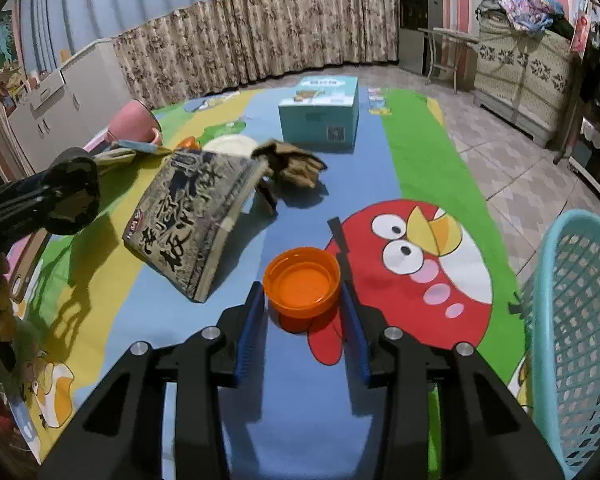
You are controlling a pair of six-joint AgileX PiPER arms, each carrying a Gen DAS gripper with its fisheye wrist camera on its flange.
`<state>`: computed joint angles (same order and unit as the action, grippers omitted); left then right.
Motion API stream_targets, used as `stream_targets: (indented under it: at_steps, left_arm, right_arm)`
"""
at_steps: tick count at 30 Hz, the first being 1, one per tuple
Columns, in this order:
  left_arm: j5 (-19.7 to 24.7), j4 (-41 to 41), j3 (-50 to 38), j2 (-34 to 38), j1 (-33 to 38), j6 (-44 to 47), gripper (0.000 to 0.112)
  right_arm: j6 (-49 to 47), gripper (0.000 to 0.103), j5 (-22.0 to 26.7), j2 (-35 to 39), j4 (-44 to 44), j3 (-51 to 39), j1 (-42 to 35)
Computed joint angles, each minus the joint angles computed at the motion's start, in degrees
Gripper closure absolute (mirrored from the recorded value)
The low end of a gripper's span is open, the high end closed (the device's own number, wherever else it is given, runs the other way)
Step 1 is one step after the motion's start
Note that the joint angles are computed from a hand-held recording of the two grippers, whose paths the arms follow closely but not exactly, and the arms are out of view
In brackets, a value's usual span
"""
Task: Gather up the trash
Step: 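Lift the black cylinder with the left gripper while the right gripper grasps the orange lid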
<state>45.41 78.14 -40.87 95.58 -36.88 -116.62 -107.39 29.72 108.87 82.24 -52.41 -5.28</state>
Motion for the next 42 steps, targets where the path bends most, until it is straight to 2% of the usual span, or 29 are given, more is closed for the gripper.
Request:
stream_targets:
  at_steps: [9, 13, 25, 31, 35, 38, 42]
  left_arm:
    - [8.17, -4.75, -0.66, -7.95, -7.03, 2.92, 0.048]
    - [10.80, -6.52, -1.93, -9.26, -8.84, 4.98, 0.048]
    - [16.63, -9.44, -7.88, -9.06, -12.73, 10.08, 0.048]
    - [18.60, -9.80, -11.28, -6.95, -14.28, 10.91, 0.048]
    - [17.29, -9.60, -13.07, -5.20, -14.48, 10.60, 0.048]
    - [11.89, -11.01, -13.78, -6.63, -12.70, 11.70, 0.048]
    - [6.91, -13.27, -14.18, -8.80, -11.13, 13.77, 0.048]
  right_arm:
    - [-0.37, 0.064, 5.62, -2.82, 0.82, -0.20, -6.85]
    - [0.70, 0.064, 7.97, -2.92, 0.01, -1.31, -10.43]
    - [1.08, 0.064, 13.53, -4.33, -1.54, -2.92, -17.15]
    - [0.02, 0.064, 14.20, -4.26, -1.05, -3.11, -18.59]
    - [0.20, 0.064, 15.16, -3.72, -1.58, -4.02, -20.53]
    - [0.18, 0.064, 15.24, -3.17, -2.18, -4.79, -21.54]
    - [1.33, 0.064, 15.81, -2.44, -2.78, -6.25, -22.85]
